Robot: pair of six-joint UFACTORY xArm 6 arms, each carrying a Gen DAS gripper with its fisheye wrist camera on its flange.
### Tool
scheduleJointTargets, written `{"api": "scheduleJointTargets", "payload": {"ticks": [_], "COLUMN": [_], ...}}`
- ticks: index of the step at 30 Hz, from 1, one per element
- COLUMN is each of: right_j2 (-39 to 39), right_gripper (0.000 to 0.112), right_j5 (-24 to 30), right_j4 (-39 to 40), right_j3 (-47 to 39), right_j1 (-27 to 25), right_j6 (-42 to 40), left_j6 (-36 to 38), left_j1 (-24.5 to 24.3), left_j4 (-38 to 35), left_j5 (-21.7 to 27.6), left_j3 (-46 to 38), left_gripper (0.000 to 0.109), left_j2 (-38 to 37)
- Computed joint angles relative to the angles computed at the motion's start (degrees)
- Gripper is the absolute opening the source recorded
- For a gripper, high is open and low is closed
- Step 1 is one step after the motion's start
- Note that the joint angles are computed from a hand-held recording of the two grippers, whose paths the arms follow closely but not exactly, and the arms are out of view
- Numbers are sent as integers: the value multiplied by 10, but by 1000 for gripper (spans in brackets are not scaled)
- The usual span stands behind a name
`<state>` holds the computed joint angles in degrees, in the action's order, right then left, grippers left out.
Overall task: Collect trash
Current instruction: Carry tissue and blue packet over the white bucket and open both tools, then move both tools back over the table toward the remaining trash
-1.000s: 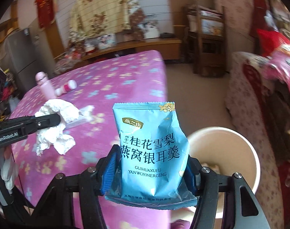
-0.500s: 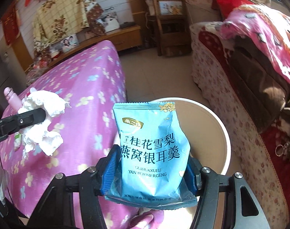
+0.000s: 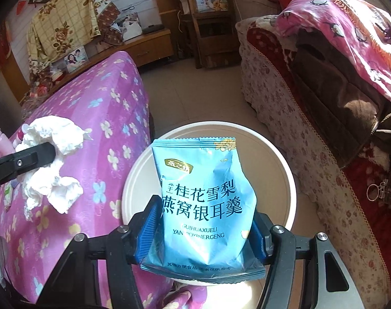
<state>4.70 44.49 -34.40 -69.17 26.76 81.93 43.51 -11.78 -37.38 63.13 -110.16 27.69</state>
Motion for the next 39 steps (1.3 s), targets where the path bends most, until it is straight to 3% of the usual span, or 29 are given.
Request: {"api": "scheduleJointTargets", "payload": {"ticks": [2,4,11,29,33,39], "right_j2": [3,3,-2,32,39,66], "right_gripper": [69,71,76,76,76,76], "right_j5": [3,9,7,18,26,56], "right_j4": [1,-1,-6,2,-7,-20], "right_j3": [0,0,9,-50,-71,-129], "right_j1": [-2,-3,-5,17,28,49], "right_j6": [2,7,27,2,7,-4], "left_j6": [-6,-4,8,12,18,26], "left_j1": [-1,0,4,27,38,58], "left_j4": [-1,-10,-9,7,2,-4], "left_j5": [2,9,-3,-41,-44,-46], "left_j3": [-2,-3,17,37,42,42], "left_gripper": [45,59,59,60,69,71], "left_j2": [3,5,-7,-18,-23,-28]}}
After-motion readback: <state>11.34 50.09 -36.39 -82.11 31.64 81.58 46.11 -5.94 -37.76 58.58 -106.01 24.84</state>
